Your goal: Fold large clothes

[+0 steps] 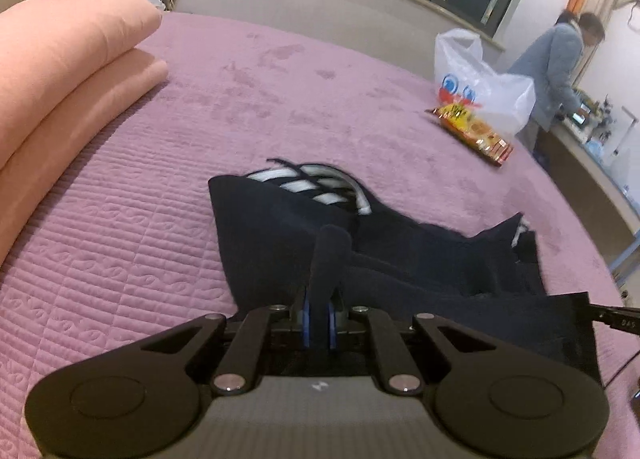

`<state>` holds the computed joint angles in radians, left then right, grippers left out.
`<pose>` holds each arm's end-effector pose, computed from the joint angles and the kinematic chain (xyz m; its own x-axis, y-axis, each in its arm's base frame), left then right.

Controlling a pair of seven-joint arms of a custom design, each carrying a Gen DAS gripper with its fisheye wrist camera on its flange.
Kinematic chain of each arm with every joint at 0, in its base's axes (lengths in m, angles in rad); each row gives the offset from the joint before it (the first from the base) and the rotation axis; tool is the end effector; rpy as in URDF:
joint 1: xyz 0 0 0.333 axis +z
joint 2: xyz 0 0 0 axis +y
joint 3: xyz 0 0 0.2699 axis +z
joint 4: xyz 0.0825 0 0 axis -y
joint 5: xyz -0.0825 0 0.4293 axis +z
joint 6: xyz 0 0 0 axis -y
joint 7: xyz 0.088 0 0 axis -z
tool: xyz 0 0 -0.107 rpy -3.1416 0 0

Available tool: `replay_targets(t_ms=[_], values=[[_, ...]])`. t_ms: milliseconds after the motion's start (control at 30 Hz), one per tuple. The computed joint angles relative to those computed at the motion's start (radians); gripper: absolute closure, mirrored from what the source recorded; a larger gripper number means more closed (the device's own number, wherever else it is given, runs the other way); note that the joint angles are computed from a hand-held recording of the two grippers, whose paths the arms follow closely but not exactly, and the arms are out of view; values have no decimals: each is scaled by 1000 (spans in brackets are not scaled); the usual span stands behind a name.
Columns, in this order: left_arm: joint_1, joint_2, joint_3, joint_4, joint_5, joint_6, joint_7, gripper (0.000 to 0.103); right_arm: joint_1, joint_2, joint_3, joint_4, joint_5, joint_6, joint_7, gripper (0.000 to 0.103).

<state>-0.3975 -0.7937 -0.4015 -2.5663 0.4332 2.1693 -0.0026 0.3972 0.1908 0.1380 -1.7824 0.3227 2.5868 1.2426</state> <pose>0.3157 -0.2977 0.4949 0.5201 -0.8249 0.2214 -0.5576 -0.5243 -0.6436 0.6011 0.3440 0.4535 0.6197 -0.7742 -0.1290 -0.6686 -0.4346 -0.6034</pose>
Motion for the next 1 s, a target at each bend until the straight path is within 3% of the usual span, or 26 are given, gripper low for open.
replay_targets(t_ms=[100, 167, 233, 300, 367, 400, 433, 467, 633, 767, 900, 1000], values=[[2, -21, 29, -62, -14, 78, -15, 93, -5, 62, -6, 76, 7, -89, 55, 88], [8, -40, 40, -97, -15, 129, -18, 88, -13, 81, -2, 98, 34, -100, 59, 75], [15, -53, 44, -119, -19, 165, -19, 81, -24, 97, 4, 114, 69, -100, 54, 40], [21, -60, 48, -136, -25, 199, -22, 72, -22, 105, 0, 114, 68, -84, 68, 35], [22, -59, 57, -150, -39, 239, -17, 73, -26, 126, 3, 138, 74, -122, 74, 44], [26, -48, 55, -144, -43, 241, -12, 79, -27, 124, 6, 134, 78, -124, 68, 65], [30, -34, 50, -131, -43, 229, 0, 95, -18, 105, 3, 106, 60, -94, 62, 89], [38, -19, 34, -109, -37, 199, 6, 96, -18, 87, 7, 82, 59, -67, 40, 95], [65, -89, -38, -85, 32, 121, -93, 98, -19, -48, 21, -37, 115, 82, -59, 97], [88, -150, -44, -66, 108, 127, -109, 98, -11, -71, 24, -8, 166, 187, -115, 97], [159, -144, -38, -32, 201, 180, -86, 98, 2, 33, 29, 146, 173, 265, -125, 98], [233, -86, -25, -12, 260, 229, -61, 98, 40, 191, 1, 314, 74, 272, -35, 98]])
